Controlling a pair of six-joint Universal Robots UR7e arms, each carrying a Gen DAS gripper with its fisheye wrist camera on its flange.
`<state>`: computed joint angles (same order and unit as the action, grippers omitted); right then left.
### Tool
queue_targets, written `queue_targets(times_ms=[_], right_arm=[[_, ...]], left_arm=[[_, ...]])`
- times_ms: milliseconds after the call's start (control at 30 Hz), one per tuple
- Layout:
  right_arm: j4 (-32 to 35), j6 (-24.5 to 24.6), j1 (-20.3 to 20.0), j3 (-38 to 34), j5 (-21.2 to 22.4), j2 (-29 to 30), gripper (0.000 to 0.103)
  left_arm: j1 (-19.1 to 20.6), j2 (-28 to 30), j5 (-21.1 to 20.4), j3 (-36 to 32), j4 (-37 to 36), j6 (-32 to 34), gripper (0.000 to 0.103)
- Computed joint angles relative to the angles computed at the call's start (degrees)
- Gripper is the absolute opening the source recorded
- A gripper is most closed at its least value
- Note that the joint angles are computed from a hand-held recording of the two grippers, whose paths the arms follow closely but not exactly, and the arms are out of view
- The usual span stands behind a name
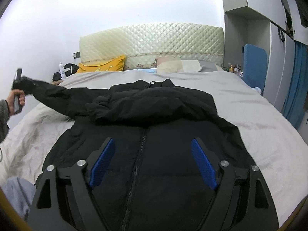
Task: Fold large clothes
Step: 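Lift the sleeve and fold it across the jacket body toward the right tool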
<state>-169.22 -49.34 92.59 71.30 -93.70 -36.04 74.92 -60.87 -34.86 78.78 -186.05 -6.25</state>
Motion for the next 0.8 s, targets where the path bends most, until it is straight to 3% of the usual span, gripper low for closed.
queue_targets(times_ms=[133, 400, 567, 700, 800], right_arm=[[0.3, 0.4, -0.7, 1.3, 0.6, -1.3, 0.102], [-3.5, -3.1, -0.9, 3.3, 1.9, -2.9, 0.103], [-3.2, -3.5, -1.6, 3.4, 2.8, -3.9, 0.103], [-1.9, -4.5, -2.2, 2.4, 3.9, -4.2, 0.103], [-1.4, -4.5, -2.4, 0.4, 4.1, -3.6, 0.103]], left_arm=[[-4.0, 1.6, 3.0, -1.5, -0.1, 4.7, 0.006], [-11.1, 8.0, 9.4, -10.2, 0.8, 14.9, 0.006], [-14.7, 16.4, 14.5, -21.6, 1.6, 25.4, 0.006], [-16.7, 22.9, 13.5, -30.5, 1.3, 30.7, 0.006], [-18.1, 28.9, 13.1, -39.3, 5.0, 33.2, 0.006]])
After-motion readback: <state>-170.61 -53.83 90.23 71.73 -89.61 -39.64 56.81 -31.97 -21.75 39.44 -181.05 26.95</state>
